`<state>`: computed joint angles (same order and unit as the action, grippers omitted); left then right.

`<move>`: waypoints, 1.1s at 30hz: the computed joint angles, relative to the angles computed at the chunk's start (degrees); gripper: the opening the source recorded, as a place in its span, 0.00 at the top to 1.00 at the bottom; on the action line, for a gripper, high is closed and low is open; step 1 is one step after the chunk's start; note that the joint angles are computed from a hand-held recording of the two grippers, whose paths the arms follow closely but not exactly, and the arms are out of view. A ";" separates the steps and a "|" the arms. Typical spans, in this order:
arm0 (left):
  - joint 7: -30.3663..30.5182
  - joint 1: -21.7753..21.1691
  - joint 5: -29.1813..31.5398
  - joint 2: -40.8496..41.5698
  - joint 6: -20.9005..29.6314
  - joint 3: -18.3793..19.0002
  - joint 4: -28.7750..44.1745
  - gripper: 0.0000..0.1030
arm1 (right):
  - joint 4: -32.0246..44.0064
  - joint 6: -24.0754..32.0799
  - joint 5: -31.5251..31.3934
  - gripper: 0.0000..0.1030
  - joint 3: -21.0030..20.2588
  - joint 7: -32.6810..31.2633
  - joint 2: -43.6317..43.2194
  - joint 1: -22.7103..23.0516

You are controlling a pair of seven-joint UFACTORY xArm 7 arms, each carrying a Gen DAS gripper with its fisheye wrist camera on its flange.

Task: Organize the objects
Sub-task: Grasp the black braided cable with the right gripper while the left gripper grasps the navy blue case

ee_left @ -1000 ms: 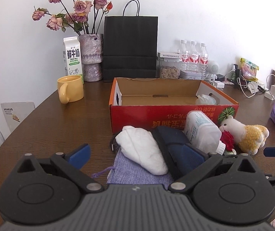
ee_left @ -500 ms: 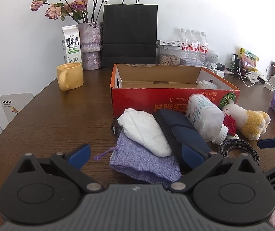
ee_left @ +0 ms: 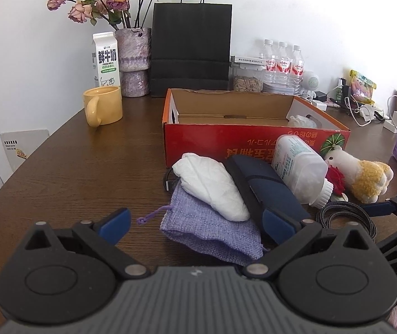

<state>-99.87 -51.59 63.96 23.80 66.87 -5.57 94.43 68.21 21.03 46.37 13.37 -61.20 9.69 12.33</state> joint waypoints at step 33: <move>9.85 -1.37 -1.93 8.04 -0.74 2.82 13.30 0.00 | -1.04 -8.19 35.37 0.11 -3.06 -29.15 -5.22 3.10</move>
